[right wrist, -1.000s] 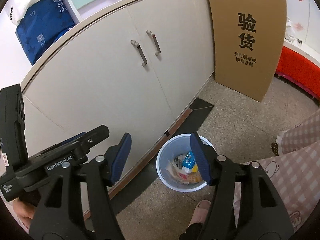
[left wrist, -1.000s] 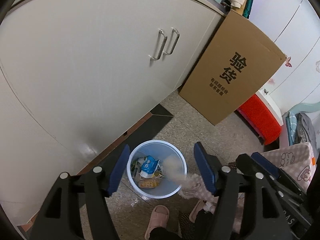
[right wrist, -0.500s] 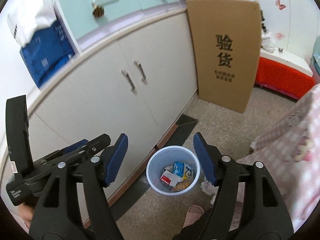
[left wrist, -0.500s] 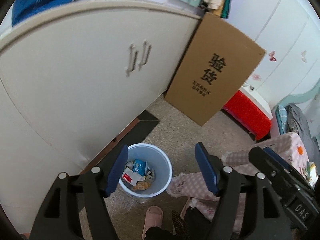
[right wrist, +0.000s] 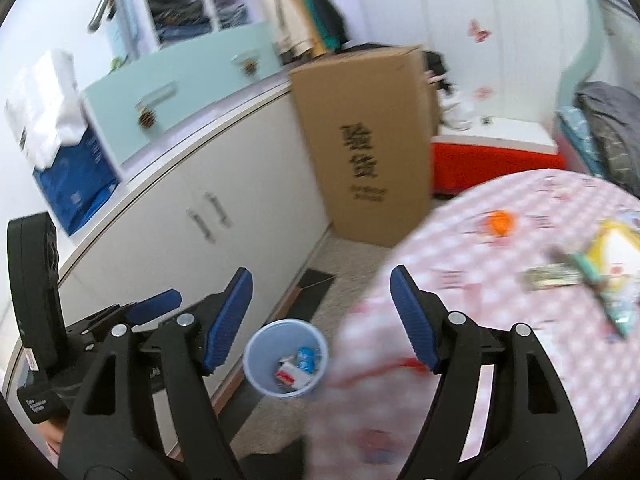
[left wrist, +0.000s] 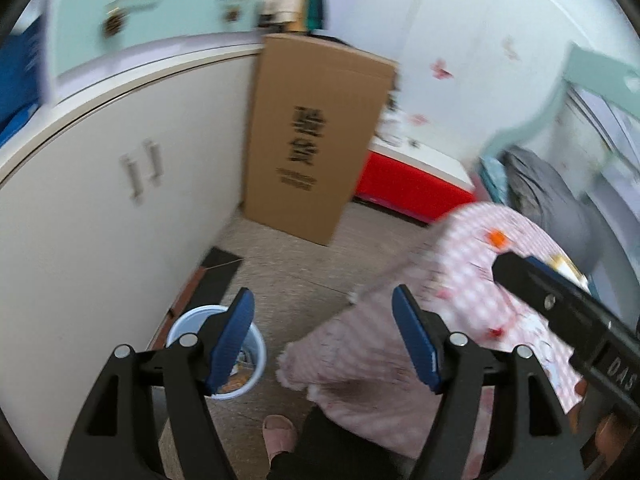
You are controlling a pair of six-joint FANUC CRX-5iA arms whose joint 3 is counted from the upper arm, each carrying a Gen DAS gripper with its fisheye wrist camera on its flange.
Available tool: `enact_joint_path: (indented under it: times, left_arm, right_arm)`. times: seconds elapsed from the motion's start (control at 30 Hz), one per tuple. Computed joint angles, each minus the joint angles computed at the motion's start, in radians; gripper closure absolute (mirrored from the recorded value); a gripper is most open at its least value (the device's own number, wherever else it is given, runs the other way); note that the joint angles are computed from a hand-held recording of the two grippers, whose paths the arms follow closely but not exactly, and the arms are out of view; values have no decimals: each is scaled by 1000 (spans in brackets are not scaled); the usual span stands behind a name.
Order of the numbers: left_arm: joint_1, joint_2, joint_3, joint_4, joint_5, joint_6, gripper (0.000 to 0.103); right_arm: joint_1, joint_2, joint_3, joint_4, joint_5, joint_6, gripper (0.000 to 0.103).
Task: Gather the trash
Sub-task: 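Swing both tools back toward the table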
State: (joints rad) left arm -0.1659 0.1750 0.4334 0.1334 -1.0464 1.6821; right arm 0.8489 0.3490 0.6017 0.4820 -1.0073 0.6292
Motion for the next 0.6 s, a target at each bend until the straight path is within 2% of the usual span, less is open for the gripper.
enact_joint_path:
  times: [0.1, 0.27, 0.43, 0.6]
  left_arm:
    - [-68, 47, 67, 2, -34, -36, 33]
    - [-160, 130, 169, -9, -92, -99, 33]
    - [-206, 209, 248, -3, -148, -160, 33]
    - [-232, 295, 348, -27, -231, -179, 48]
  right_arm:
    - [-29, -76, -100, 25, -4, -34, 32]
    - [-91, -174, -223, -1, -21, -68, 32]
    - [-137, -224, -291, -37, -26, -81, 32]
    - [-175, -223, -289, -101, -32, -51, 32]
